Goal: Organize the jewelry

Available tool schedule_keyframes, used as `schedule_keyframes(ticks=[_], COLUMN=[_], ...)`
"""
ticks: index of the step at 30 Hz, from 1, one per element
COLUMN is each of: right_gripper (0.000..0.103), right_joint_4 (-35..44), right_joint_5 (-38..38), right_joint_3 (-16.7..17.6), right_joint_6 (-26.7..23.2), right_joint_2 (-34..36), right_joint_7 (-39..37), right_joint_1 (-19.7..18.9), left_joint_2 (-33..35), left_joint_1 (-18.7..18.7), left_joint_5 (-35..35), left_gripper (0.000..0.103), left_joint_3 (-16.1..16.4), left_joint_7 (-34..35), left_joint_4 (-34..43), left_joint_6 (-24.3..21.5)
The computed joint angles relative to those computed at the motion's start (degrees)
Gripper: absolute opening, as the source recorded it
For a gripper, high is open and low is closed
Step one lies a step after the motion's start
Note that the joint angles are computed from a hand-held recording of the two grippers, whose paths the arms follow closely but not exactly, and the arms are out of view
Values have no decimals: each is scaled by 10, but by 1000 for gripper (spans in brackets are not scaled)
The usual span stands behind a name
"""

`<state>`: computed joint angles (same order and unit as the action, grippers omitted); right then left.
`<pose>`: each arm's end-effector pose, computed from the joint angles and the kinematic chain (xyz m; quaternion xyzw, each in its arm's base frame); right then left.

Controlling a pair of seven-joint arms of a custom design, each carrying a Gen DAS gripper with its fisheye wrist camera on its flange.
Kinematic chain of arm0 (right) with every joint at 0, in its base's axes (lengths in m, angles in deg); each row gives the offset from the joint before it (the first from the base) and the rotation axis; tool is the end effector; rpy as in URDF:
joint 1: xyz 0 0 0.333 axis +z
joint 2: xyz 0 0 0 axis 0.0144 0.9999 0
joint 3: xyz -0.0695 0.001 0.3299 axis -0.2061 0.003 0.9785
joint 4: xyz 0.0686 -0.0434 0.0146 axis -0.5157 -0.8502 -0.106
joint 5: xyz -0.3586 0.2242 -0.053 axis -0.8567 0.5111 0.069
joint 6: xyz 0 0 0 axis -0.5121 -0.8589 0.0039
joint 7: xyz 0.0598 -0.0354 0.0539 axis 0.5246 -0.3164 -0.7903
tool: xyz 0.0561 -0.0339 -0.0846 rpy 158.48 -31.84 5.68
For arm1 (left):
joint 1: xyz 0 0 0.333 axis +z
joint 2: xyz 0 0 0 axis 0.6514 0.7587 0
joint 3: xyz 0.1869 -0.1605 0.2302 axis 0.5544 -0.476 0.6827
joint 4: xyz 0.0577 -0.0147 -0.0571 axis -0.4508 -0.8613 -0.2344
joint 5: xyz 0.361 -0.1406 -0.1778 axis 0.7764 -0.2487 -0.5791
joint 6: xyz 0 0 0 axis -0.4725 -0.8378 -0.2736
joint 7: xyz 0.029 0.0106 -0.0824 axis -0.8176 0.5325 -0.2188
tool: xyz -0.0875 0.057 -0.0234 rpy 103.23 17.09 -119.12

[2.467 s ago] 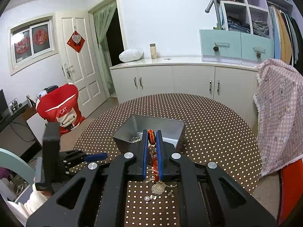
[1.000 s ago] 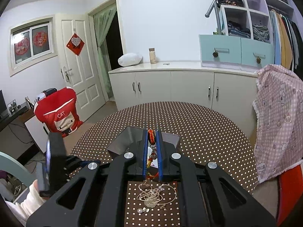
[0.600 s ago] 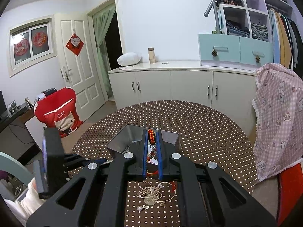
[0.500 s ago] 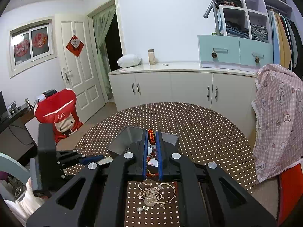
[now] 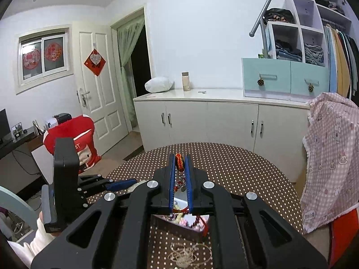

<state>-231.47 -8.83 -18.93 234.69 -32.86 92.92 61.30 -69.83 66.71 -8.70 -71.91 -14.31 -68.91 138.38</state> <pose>0.4283 0.0482 0.5036 -0.7178 0.4157 -0.2288 0.5096 0.4305 -0.2260 0.4397 -0.5569 0.6900 -0.3512 0.3008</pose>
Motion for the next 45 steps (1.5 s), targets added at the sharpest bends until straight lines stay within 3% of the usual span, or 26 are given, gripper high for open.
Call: schedule_keyframes(ticks=[8,10,11,12,13,15,21,32,38,41,45], right_gripper=[9,19,29,39,41,41,41,41,42,44,47], right_joint_4=[25,28,28,27,25,22,16,1,-16,-28,-45], right_joint_5=[11,20,25,28,31,34,53,74,75,74,71], right_joint_3=[-46,-48,-50,-52,-50,-53,-45,-18,6,16,26], right_joint_6=[-10,-11,-11,-10,-8,-12,-27,-31,-29,-28,-29], right_joint_2=[25,41,46,49,52,52,64,65,67,65,62], right_joint_7=[-15,-13,-12,-13,-11,-10,-7,-14,-6,1,8], right_joint_1=[59,59,58,57,52,46,26,-9,-46,-67,-94], left_joint_2=[35,35,32,33,37,35,37,19,16,24,35], left_joint_1=[-5,13,25,24,17,15,12,-25,-92,-158,-217], left_joint_5=[-9,-15,-16,-16,-17,-24,-40,-24,-9,-14,-23], left_gripper=[30,30,30,34,48,54,54,54,57,65,67], left_joint_3=[12,-5,-17,-17,-8,-7,-5,31,88,141,177], left_joint_7=[17,16,15,17,20,23,33,6,-2,9,25], left_joint_4=[9,11,10,10,10,5,11,1,-17,-30,-40], left_joint_6=[9,8,11,12,13,24,9,-11,-12,-3,-3])
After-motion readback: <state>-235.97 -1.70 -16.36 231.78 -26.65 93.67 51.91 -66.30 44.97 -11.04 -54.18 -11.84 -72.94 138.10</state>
